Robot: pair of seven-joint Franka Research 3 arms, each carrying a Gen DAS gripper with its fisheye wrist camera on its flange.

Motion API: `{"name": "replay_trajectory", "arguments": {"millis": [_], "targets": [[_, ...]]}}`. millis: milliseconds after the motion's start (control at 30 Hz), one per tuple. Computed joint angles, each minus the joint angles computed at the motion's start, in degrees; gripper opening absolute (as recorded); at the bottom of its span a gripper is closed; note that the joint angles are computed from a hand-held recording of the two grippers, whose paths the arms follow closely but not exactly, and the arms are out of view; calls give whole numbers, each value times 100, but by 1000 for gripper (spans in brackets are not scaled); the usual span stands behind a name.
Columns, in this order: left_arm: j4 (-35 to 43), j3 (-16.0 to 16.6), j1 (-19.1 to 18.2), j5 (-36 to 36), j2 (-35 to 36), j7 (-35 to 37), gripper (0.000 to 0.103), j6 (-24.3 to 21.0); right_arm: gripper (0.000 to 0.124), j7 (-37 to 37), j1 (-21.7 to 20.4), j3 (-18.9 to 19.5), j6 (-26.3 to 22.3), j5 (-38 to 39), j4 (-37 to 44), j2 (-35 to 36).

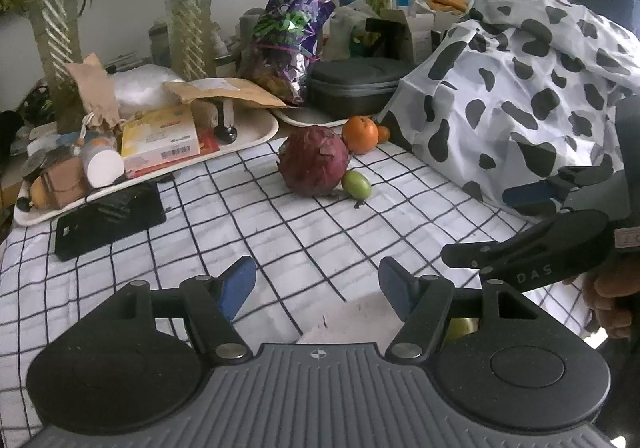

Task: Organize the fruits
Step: 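Withdraw both open tools from the plate toward the dragon fruit, then grasp the second green plum with the right tool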

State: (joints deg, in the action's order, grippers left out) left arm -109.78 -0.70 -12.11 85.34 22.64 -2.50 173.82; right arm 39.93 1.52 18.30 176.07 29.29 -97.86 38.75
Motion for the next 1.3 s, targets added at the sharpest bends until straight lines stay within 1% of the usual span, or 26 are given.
{"name": "replay_trajectory", "arguments": {"millis": [167,200,267,333,467,600,700,800,833,867,933,1000,1133,1300], "targets": [[243,41,50,-294,220,316,70,56,103,155,168,-182,-269,-92,434,233],[276,57,61,-414,261,419,70,89,103,163,183,-191,-323,-100,523,282],[356,101,68,-705,357,669,75,140,103,147,196,-190,-421,-107,689,376],[423,173,43,-972,440,899,75,177,103,132,238,-222,-541,-131,890,488],[547,195,90,-1630,609,1524,75,262,103,139,366,-336,-775,-188,1307,725],[677,206,121,-2191,772,2133,75,317,92,195,487,-456,-1069,-254,1785,991],[774,110,236,-2666,903,2659,75,352,89,225,571,-527,-1271,-314,2176,1220],[876,49,308,-3040,1028,3110,75,319,82,204,643,-564,-1504,-389,2649,1501],[905,23,333,-3163,1064,3256,75,298,77,192,676,-581,-1577,-422,2823,1607],[940,-31,386,-3308,1109,3417,75,279,75,180,711,-603,-1643,-457,2984,1705],[994,-148,509,-3598,1200,3701,75,302,66,207,795,-672,-1834,-542,3358,1921],[1070,-288,647,-3881,1302,3994,75,301,62,197,850,-696,-1979,-599,3694,2126],[1210,-294,661,-4265,1445,4344,75,275,50,325,1010,-856,-2323,-787,4459,2575],[1309,-214,582,-4621,1555,4733,75,325,42,553,1106,-919,-2850,-928,5517,3167]]}}
